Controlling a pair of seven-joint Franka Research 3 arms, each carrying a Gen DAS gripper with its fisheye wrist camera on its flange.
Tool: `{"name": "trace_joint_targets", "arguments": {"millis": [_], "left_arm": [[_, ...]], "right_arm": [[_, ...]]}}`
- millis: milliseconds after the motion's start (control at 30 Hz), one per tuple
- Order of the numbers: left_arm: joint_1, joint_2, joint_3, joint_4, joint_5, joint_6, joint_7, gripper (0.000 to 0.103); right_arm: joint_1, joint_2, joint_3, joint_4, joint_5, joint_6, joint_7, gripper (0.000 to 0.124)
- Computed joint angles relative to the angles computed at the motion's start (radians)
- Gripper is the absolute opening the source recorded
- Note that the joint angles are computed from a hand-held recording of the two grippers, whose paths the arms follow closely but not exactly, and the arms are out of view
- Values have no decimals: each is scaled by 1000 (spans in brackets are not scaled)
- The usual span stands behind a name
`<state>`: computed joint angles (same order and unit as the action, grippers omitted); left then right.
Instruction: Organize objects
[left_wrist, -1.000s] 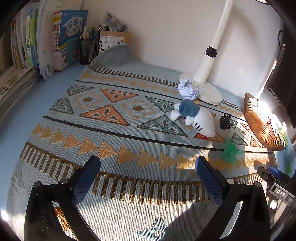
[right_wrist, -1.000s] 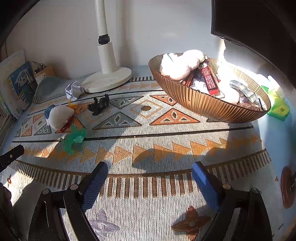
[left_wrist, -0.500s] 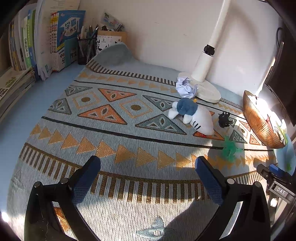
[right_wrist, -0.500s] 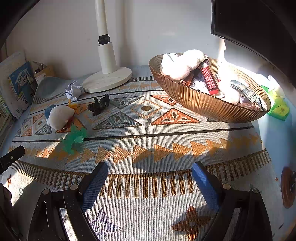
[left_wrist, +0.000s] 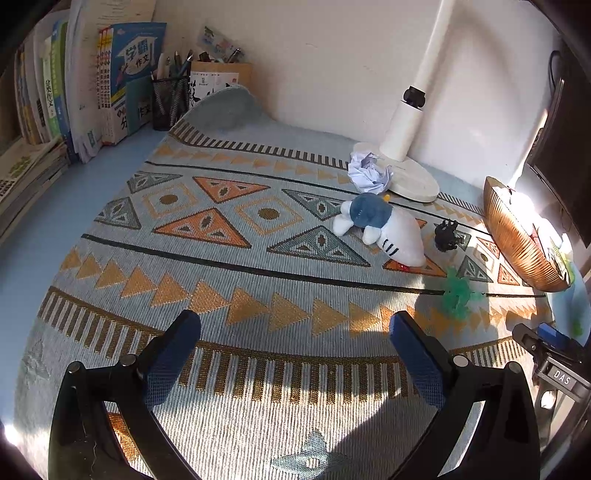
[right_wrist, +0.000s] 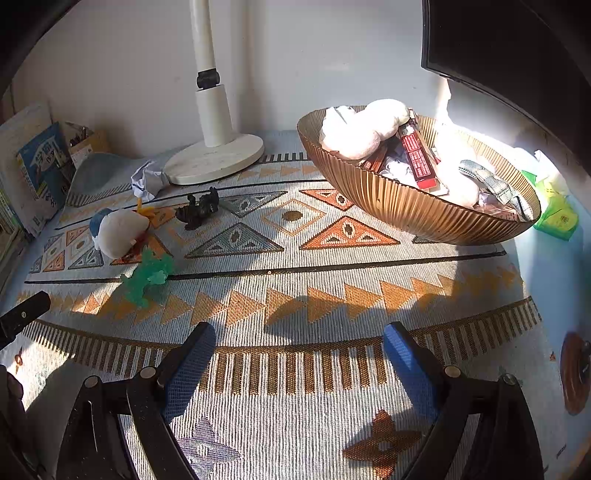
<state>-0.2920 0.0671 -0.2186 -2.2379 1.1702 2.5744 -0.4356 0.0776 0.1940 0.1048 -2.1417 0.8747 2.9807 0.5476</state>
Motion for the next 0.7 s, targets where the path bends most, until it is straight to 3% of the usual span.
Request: {"name": "trace_joint_targets", "arguments": {"millis": [200, 267, 333, 367, 433, 600, 700], "left_arm": [[0, 1, 0, 2, -5, 0, 12, 102], [2, 2, 1, 4, -21, 8, 37, 102], [18, -1, 9, 1, -40, 82, 111, 102], [24, -4, 12, 3, -46, 110, 144, 102], [32, -7, 16, 27, -60, 116, 216, 102], [83, 56, 51, 145, -131, 231, 390, 102], [116, 153, 54, 249, -293, 275, 629, 102]], "right_arm": [[-10, -5, 14, -1, 34, 5, -33, 92], [-43, -29, 47, 2, 148, -39, -187, 92], [-57, -63, 54, 6, 277, -132, -346, 92], [-49, -76, 45, 7, 281, -176, -364, 92], [-14, -87, 30, 19, 232, -236, -346, 92], [96, -13, 8, 115, 57, -255, -241, 92], [107, 68, 6, 239, -33, -388, -151, 91]]}}
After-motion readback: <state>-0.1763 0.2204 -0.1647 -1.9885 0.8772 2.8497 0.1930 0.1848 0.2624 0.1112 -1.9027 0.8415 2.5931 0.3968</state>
